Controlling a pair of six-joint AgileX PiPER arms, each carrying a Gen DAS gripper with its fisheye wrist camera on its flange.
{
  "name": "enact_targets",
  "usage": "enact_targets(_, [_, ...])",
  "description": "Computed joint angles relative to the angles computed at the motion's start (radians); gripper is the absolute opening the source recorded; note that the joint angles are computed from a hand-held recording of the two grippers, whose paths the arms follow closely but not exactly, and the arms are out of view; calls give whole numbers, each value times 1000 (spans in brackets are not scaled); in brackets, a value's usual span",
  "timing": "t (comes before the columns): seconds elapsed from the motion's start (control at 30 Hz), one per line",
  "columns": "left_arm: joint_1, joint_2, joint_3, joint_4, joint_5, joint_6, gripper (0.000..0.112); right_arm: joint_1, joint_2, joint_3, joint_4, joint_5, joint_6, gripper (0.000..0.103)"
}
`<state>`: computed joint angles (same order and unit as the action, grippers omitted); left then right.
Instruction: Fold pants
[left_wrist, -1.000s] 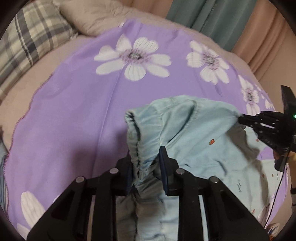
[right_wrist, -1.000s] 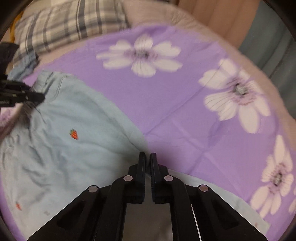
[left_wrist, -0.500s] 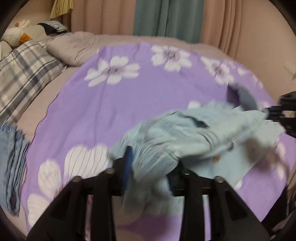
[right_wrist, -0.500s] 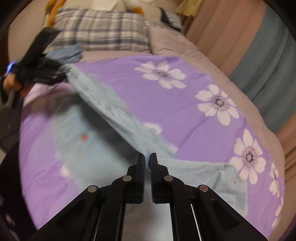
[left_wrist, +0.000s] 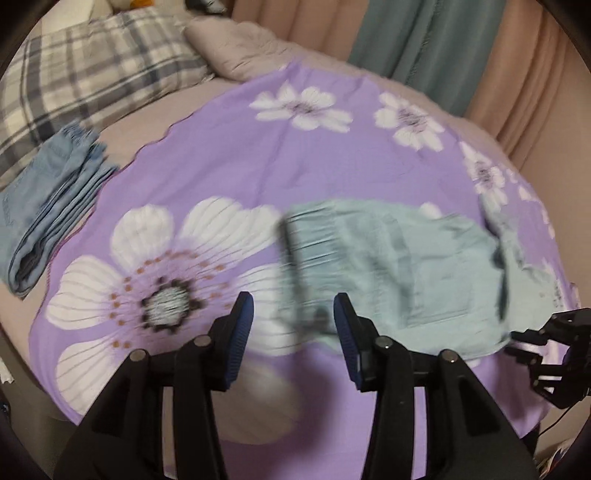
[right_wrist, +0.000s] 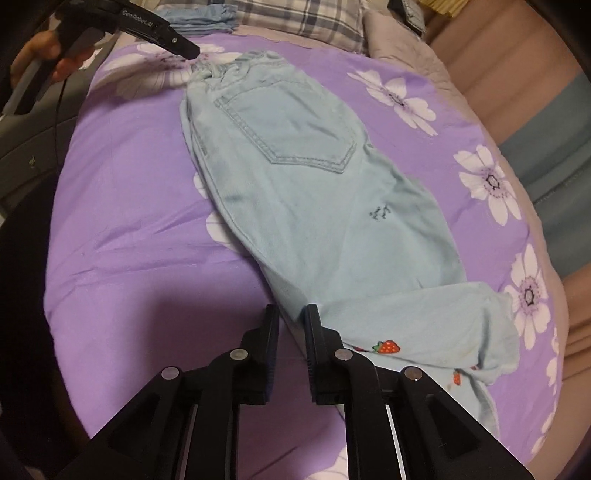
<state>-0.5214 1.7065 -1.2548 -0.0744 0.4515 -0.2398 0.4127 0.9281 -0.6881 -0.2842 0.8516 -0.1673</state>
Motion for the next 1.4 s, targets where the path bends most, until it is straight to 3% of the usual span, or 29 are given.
enact_targets(0.1, [-61, 16, -33, -123, -19, 85, 49, -130, -62, -66, 232, 38, -180, 11])
enact_targets(0.17, [-101, 62, -95, -187, 3, 122, 49, -277, -78, -96, 432, 43, -331, 17])
enact_targets(0.23, [-153, 108, -152, -101, 31, 33, 49, -393, -33, -102, 561, 23, -398, 19])
enact_targets(0.33, [-220, 177, -225, 144, 122, -184, 49, -406, 72, -76, 536, -24, -288, 19])
enact_targets(0.4, [-226, 214, -237, 180, 185, -205, 49, -407, 126, -55, 509, -36, -253, 19])
enact_targets(0.47, [-235, 203, -196, 205, 155, -205, 49, -430, 130, -33, 548, -49, -313, 19])
enact_targets(0.57, [-255, 208, -246, 250, 218, -210, 49, -572, 156, -89, 701, 64, -477, 19])
enact_targets(0.63, [-248, 202, -259, 206, 210, -179, 49, -758, 216, -167, 851, 192, -593, 20])
enact_targets(0.77, [-266, 225, -324, 96, 188, -75, 53, -1042, 337, -330, 950, 317, -569, 36])
enact_targets(0.83, [-278, 266, -386, 7, 196, 9, 57, -1117, 386, -412, 913, 301, -489, 37])
enact_targets(1.0, [-303, 388, -579, -206, 278, 159, 57, -1084, 534, -584, 840, 264, -331, 41])
enact_targets(1.2, [-378, 528, -821, -173, 380, 146, 57, -892, 771, -846, 568, 188, 38, 43])
enact_targets(1.33, [-409, 628, -965, -145, 463, 142, 57, -830, 962, -1060, 389, 277, 263, 44])
enact_targets(1.4, [-417, 658, -1002, -144, 489, 151, 55, -828, 1021, -1116, 389, 320, 295, 44])
